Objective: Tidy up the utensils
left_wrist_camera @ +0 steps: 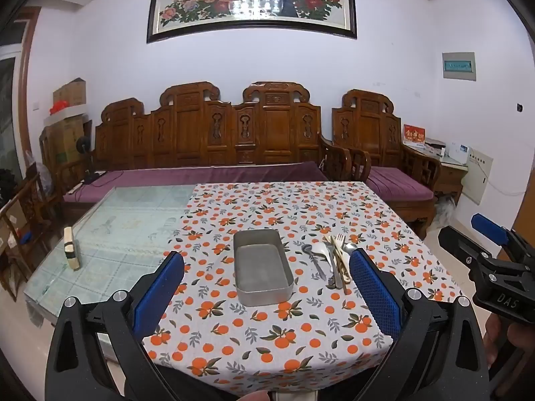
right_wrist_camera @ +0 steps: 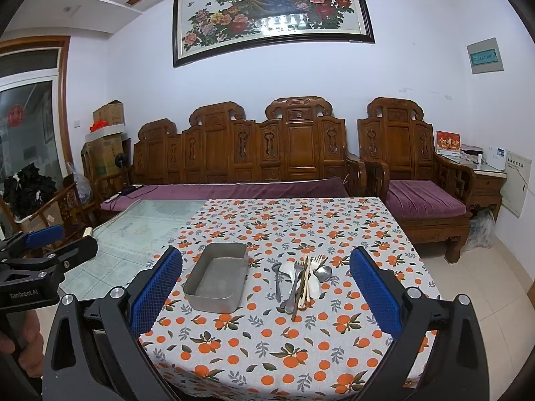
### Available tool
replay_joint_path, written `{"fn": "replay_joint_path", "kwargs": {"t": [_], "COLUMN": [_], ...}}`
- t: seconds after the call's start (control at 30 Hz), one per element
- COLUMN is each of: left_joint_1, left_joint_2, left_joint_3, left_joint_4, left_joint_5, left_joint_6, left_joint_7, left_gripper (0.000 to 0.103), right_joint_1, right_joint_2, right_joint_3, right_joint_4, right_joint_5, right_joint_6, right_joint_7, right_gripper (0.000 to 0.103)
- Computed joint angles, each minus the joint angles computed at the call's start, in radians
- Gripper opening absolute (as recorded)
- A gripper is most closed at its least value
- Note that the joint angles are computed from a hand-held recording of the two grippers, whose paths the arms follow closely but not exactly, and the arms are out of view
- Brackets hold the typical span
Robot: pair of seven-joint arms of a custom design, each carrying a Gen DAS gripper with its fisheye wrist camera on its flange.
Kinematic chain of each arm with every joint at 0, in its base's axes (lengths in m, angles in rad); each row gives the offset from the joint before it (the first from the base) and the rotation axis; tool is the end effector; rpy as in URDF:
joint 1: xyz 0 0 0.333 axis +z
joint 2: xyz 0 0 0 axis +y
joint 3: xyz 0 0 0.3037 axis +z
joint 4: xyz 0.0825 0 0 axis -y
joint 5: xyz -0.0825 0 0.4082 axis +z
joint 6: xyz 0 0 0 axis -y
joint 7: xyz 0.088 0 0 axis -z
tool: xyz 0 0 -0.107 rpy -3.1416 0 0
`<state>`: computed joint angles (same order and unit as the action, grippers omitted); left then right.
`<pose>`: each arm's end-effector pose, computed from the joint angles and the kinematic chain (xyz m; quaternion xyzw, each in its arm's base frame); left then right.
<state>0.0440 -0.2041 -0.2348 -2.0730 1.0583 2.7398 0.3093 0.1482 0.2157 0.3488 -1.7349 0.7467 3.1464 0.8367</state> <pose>0.5494 -0.1501 0.5804 -0.6658 0.5268 -0.3291 0.4135 0.6324 0.2496 0.5616 -0.6915 0.4465 -0.2641 0.5028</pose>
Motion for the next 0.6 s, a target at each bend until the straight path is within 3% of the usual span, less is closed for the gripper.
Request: {"fn": "replay_joint_path", "kwargs": {"t": [0.6], "left_joint_1": [-0.001], "left_joint_2": [0.001], "left_joint_3": [0.001], "left_joint_4": [0.0], "left_joint_5": [-0.006], "left_joint_6": [0.001], "left_joint_7": [0.005], "left_gripper": [0.096], "right_joint_1": [0.005], "right_joint_2": [0.001], "right_joint_3": [-0.004], "right_joint_4": [0.003], "right_joint_5": [0.021], "right_joint_6": [0.001], "right_joint_7": [-0.017], "right_gripper": [0.1]}}
